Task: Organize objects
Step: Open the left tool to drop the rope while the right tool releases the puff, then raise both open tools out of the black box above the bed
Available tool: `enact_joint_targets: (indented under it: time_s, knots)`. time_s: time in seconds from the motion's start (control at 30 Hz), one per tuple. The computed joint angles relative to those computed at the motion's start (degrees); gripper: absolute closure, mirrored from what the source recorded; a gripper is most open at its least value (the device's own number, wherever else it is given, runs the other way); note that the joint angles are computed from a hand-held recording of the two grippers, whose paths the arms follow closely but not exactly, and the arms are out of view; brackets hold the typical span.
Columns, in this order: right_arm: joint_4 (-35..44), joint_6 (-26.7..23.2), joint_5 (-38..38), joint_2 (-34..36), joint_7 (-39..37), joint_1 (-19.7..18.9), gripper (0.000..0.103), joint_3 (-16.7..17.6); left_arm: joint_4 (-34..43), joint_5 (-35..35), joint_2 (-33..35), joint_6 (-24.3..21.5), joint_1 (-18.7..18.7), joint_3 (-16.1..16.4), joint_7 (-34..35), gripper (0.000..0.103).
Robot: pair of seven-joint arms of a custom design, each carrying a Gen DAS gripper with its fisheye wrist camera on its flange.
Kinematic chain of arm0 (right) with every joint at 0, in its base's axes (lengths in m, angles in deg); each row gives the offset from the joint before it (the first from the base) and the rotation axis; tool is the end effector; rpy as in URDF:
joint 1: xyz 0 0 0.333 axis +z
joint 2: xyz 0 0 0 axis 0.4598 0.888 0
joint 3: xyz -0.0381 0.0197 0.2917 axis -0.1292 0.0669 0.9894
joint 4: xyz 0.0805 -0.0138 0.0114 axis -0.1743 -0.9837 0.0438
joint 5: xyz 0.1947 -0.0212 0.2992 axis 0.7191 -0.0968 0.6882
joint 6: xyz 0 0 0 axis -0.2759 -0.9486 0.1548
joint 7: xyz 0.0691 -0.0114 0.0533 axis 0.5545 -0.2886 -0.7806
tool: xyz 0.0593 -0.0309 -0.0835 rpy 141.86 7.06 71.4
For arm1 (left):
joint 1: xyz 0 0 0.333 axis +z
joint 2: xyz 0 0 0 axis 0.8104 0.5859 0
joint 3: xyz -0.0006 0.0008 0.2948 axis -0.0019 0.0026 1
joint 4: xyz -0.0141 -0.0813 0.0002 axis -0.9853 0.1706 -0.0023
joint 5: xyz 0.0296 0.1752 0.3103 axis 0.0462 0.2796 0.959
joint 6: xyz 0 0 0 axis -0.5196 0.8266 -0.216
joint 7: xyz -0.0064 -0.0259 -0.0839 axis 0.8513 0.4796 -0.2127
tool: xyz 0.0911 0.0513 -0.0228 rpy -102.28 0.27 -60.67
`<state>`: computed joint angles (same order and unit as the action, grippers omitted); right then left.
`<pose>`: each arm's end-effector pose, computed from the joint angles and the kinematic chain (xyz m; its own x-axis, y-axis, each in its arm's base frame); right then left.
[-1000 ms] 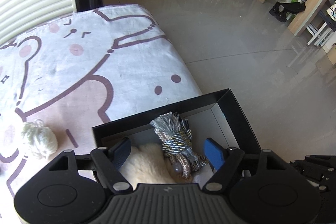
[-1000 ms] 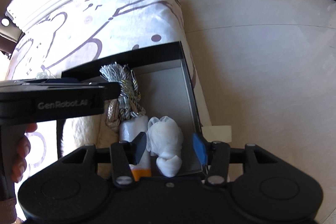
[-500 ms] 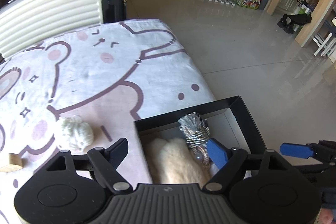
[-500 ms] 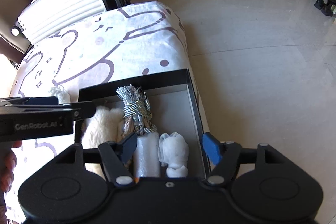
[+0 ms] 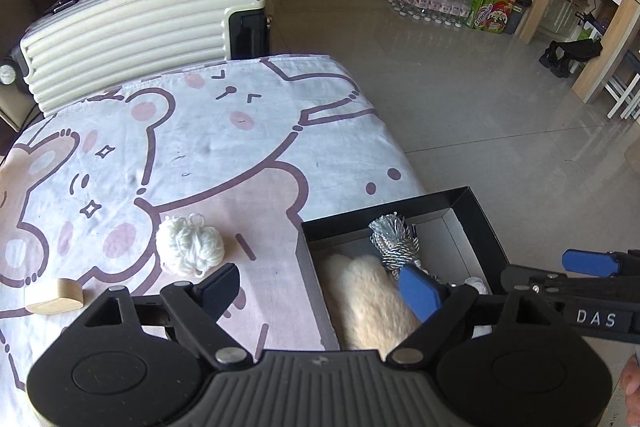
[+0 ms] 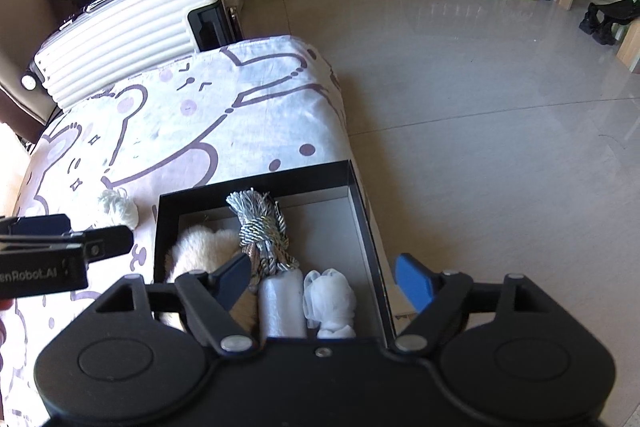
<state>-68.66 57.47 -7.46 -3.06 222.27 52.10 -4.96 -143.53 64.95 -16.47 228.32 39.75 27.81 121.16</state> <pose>0.3989 0.3121 0.5339 0.0740 -0.9916 -0.1063 -0.8479 -0.0065 -0.5300 0.4008 -0.2672 0.5374 0.0358 -0.9964 0.0766 -0.8359 -0.0718 -0.5442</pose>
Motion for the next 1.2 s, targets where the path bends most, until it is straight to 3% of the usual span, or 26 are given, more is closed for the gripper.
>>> enact_joint_targets:
  time_s: [0.73, 1.2]
  knots:
    - [-0.6, -3.6, -9.1, -3.3, 7.5, -1.2, 0.000, 2.3, -4.0, 2.2, -6.1, -2.8, 1.1, -1.4, -5.0, 0.000]
    - [-2.5, -3.0, -12.0, -4.6, 8.7, -1.9, 0.000, 2.4, -4.8, 3.7, -6.7, -3.0, 1.5, -1.8, -6.5, 0.000]
